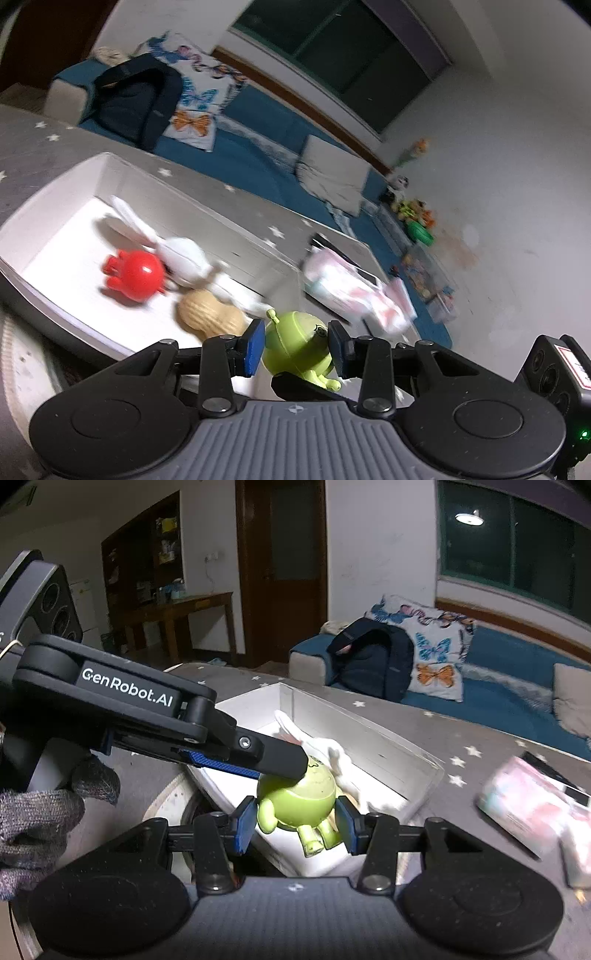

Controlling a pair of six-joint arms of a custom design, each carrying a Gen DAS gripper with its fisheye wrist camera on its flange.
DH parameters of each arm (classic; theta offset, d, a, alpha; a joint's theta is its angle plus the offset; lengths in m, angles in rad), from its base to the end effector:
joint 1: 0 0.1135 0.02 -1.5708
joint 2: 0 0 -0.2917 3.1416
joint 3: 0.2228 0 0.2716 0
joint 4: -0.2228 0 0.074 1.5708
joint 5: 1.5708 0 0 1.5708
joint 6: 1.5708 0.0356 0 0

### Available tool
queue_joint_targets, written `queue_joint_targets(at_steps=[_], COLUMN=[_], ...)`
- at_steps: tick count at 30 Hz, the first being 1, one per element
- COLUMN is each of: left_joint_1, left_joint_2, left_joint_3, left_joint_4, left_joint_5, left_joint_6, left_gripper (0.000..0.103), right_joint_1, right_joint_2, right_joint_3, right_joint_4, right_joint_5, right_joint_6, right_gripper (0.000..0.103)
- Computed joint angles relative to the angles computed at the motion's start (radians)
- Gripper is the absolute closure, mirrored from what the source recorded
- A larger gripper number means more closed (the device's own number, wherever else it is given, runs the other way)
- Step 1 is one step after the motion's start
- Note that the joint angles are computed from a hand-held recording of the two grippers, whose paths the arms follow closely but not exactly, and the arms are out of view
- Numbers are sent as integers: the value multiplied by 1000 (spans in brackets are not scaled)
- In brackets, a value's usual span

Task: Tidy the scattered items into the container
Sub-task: 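Carry the alien into the box and lower it beside the peanut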

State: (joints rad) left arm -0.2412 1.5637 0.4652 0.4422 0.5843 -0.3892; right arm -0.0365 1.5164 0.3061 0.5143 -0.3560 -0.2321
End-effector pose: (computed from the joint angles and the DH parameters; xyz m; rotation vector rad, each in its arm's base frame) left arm 0.2614 -0.0845 0.1333 0.1662 2.2749 -0.9894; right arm 0.2364 0.0038 0.1092 -0.4026 2.1909 0.2568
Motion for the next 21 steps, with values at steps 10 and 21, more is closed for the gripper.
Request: queue_joint_targets(at_steps=[10,21], left_joint_1=[110,101], left_joint_2=[204,314], left_joint_3=[153,275], left_joint_4=[-87,-218], left_joint_5=[32,2], left_joint_6=[47,99], left_gripper=[63,63], right_joint_1=[49,10], right_joint_2=[296,452], right_joint_3=[300,478], right_joint_4=[-158,-350], right_joint_5=[-52,-122], right_joint_6=[53,57], right_gripper=[57,57])
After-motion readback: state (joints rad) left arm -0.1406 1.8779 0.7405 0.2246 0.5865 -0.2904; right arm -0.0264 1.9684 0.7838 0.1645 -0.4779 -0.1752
